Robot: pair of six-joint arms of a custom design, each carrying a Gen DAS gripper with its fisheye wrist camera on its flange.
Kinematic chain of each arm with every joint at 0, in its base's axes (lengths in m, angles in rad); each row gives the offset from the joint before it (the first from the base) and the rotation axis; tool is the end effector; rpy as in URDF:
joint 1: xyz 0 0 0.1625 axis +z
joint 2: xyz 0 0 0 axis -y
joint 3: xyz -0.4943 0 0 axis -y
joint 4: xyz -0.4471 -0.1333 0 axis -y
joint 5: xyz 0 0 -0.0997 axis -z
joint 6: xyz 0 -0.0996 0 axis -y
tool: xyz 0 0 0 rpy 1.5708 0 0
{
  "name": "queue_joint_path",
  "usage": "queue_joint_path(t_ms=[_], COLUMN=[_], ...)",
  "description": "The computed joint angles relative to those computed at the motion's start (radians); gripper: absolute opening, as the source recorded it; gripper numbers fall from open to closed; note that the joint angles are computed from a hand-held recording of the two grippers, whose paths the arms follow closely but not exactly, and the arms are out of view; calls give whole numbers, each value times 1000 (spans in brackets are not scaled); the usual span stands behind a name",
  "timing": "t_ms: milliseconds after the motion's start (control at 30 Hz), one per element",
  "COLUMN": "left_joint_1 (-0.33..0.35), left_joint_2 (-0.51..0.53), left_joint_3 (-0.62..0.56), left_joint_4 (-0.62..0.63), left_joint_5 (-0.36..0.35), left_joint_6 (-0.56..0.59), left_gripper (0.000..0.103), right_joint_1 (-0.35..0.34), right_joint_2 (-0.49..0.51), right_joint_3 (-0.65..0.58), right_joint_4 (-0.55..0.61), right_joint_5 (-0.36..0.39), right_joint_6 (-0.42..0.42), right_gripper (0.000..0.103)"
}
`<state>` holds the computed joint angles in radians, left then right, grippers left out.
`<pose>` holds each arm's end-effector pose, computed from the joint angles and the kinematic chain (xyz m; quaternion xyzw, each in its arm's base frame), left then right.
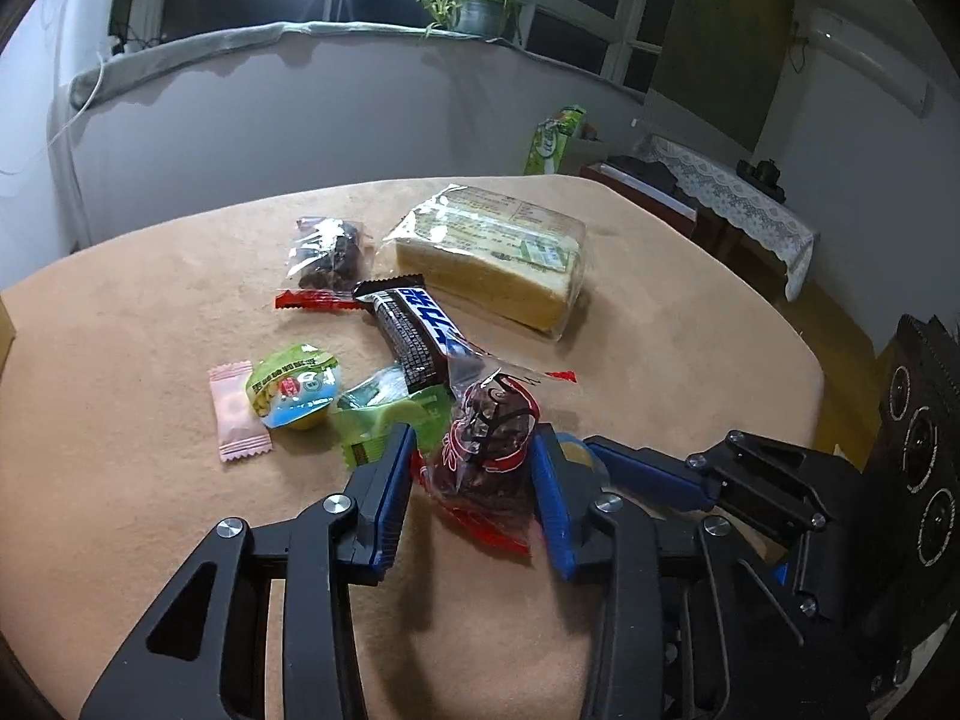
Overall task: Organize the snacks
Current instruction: 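Grasp the brown round chocolate with the right gripper while the left gripper grasps the dark red wrapped candy, then carry both held snacks over the cardboard box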
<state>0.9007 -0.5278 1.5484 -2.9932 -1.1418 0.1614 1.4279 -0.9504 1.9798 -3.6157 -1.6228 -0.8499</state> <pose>-0.3524 -0.7261 -0.0140 0.3478 0.8930 -0.2412 0.1528 0.0336 -0.6664 0.2138 0.2905 -0.8239 0.4166 0.2515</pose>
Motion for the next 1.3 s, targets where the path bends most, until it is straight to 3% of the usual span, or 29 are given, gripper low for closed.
queue_joint_path(t_ms=[300, 700, 833, 1300], left_joint_1=[-1, -9, 0, 0], left_joint_2=[-7, -50, -76, -158], left_joint_3=[10, 71, 88, 175], left_joint_4=[-5, -129, -146, -290], left_joint_5=[-15, -14, -57, 29], left_joint_6=[-1, -13, -43, -22], left_gripper=[32, 32, 32, 32], right_joint_1=[-14, -8, -5, 40], right_joint_2=[-20, -38, -47, -54], right_joint_3=[18, 29, 30, 23], right_joint_4=[-58, -96, -91, -104], right_joint_5=[-10, 10, 15, 11], right_joint_6=[27, 53, 63, 73], right_gripper=[27, 27, 27, 27])
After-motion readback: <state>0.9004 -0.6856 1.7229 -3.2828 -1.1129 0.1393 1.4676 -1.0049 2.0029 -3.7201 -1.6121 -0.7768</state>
